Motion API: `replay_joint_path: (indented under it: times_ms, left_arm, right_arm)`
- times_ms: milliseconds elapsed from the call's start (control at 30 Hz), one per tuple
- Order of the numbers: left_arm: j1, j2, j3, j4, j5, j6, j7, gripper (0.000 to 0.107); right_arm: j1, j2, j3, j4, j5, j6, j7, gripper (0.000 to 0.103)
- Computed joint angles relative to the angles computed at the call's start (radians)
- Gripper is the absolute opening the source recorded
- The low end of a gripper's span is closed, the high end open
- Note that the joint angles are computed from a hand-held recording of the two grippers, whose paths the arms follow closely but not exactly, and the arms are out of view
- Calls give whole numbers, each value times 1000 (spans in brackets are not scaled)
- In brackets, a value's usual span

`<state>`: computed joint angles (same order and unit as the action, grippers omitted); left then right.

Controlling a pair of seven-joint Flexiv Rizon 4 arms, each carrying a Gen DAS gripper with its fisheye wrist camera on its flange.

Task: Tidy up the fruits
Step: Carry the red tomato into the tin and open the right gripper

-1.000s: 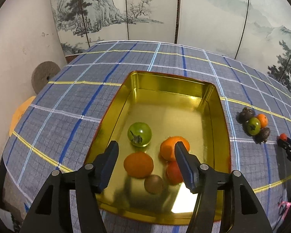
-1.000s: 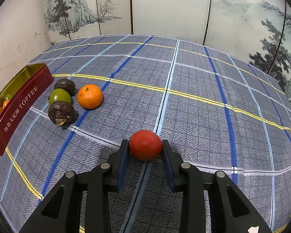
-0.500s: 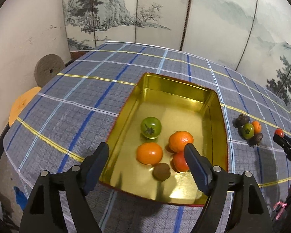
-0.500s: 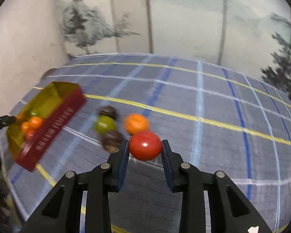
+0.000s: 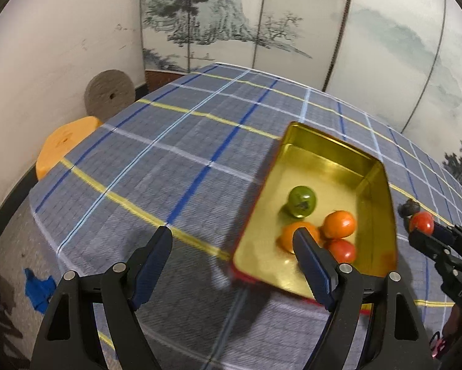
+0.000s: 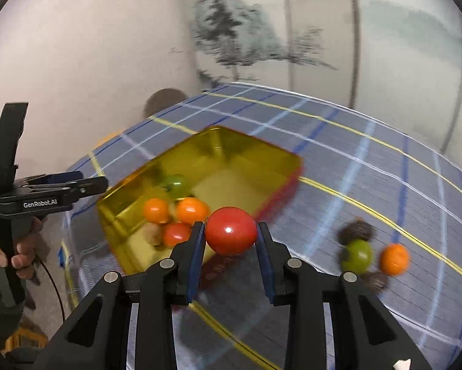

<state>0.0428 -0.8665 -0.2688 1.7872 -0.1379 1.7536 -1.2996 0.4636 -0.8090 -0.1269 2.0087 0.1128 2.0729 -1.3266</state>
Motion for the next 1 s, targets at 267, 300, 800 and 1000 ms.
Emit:
replay_joint_path:
  times_ms: [267,300,800,1000]
  left_arm:
    - [-24,9,68,26,-8,26,-21,81]
    - [-26,11,73,28,-9,27,-23,81]
    - [-13,18,90,51,-8,31,-39,81]
    - [-2,20,75,58,2,29,-34,81]
  right_arm:
    - [9,-58,22,-108,-90,-90,7,30]
    - [14,-64,18,-117,-95,-100,10,30]
    - [38,-117,-11,-188,-156,-168,52,31]
    - [39,-125,-15,-195,-159,-171,69,32]
